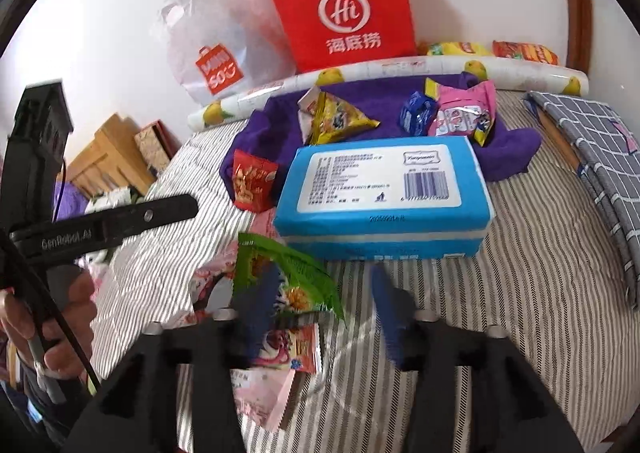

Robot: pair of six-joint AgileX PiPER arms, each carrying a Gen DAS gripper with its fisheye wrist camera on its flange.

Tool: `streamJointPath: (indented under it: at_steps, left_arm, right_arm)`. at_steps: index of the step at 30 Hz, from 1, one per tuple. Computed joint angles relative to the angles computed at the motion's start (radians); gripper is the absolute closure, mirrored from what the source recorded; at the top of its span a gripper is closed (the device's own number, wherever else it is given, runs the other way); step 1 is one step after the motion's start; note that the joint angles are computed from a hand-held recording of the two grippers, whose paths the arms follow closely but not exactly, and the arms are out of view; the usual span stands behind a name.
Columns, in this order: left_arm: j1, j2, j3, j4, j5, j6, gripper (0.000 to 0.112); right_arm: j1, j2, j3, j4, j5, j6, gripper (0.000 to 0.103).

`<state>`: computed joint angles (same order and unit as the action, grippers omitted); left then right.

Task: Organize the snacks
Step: 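Grasp the green snack bag with the right gripper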

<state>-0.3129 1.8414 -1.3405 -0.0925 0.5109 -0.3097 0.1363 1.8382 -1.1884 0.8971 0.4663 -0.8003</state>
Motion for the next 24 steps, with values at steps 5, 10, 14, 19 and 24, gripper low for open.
streamJointPath:
  at_steps: [5, 10, 14, 19, 24]
  left_arm:
    - [0.012, -0.005, 0.012, 0.036, 0.009, -0.04, 0.04]
    - [0.022, -0.017, 0.033, 0.041, 0.005, -0.048, 0.04]
    - [0.028, -0.026, 0.05, 0.044, 0.001, -0.055, 0.04]
    - [0.027, -0.026, 0.057, 0.057, 0.007, -0.083, 0.04]
    - [0.023, -0.031, 0.078, 0.071, -0.003, -0.102, 0.04]
  right_arm:
    - [0.006, 0.026, -0.039, -0.015, 0.036, 0.041, 0.046]
    - [0.037, 0.056, -0.069, -0.069, 0.034, 0.095, 0.037]
    - [0.07, 0.104, -0.102, -0.101, 0.055, 0.129, 0.028]
    - [0.101, 0.167, -0.132, -0.108, 0.046, 0.122, 0.027]
    - [0.087, 0.159, -0.093, -0.068, 0.024, 0.058, 0.047]
